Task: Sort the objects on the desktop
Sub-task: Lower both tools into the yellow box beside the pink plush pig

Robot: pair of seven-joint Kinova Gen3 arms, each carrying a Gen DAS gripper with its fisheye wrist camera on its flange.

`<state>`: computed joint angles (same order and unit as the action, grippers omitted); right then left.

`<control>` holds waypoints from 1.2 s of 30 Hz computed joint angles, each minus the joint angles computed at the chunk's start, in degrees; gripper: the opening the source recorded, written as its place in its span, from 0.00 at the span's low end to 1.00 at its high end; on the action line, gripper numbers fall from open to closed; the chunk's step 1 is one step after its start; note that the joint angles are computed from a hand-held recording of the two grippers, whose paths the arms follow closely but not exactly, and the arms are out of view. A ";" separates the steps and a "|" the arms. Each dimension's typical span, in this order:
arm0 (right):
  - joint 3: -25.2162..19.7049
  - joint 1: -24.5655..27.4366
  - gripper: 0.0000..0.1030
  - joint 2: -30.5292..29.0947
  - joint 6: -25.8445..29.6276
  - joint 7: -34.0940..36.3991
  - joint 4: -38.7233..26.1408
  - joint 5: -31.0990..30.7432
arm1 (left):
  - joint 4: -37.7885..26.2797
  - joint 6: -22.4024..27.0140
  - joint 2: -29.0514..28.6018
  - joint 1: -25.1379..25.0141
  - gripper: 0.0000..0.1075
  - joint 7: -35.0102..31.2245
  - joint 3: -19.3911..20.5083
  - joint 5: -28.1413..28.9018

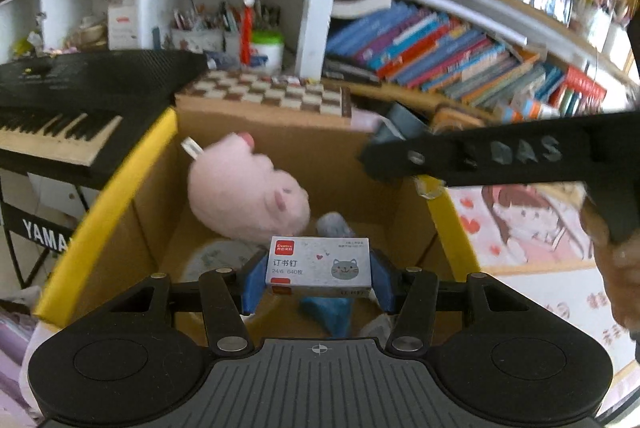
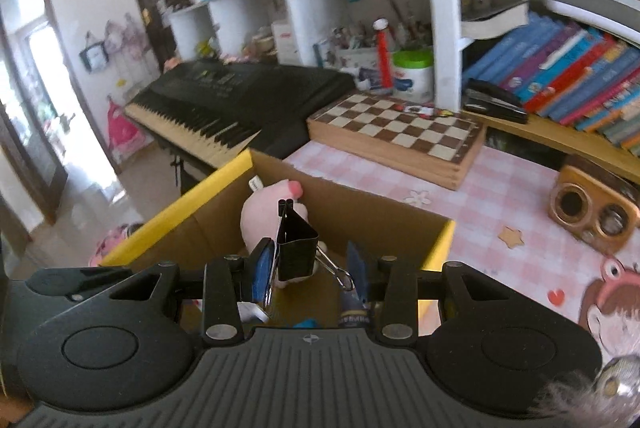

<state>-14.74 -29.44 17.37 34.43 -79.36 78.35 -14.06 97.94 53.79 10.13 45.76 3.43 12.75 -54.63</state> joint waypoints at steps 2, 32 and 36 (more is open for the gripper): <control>0.01 -0.61 0.36 1.99 1.88 1.00 -2.29 1.07 | -0.90 -0.67 1.01 -0.87 0.49 -2.49 0.04 2.12; 3.40 -6.92 0.36 12.80 18.41 6.66 -16.47 8.37 | -5.51 1.16 3.46 1.14 0.70 -10.73 -3.05 10.35; 3.43 -6.90 0.36 12.10 17.29 5.32 -15.48 8.31 | -5.24 2.33 2.82 1.70 0.76 -9.32 -2.57 8.92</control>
<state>-11.30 -36.34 29.48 51.72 -74.04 62.87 -5.76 92.71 56.12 12.95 47.46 -5.89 10.18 -45.71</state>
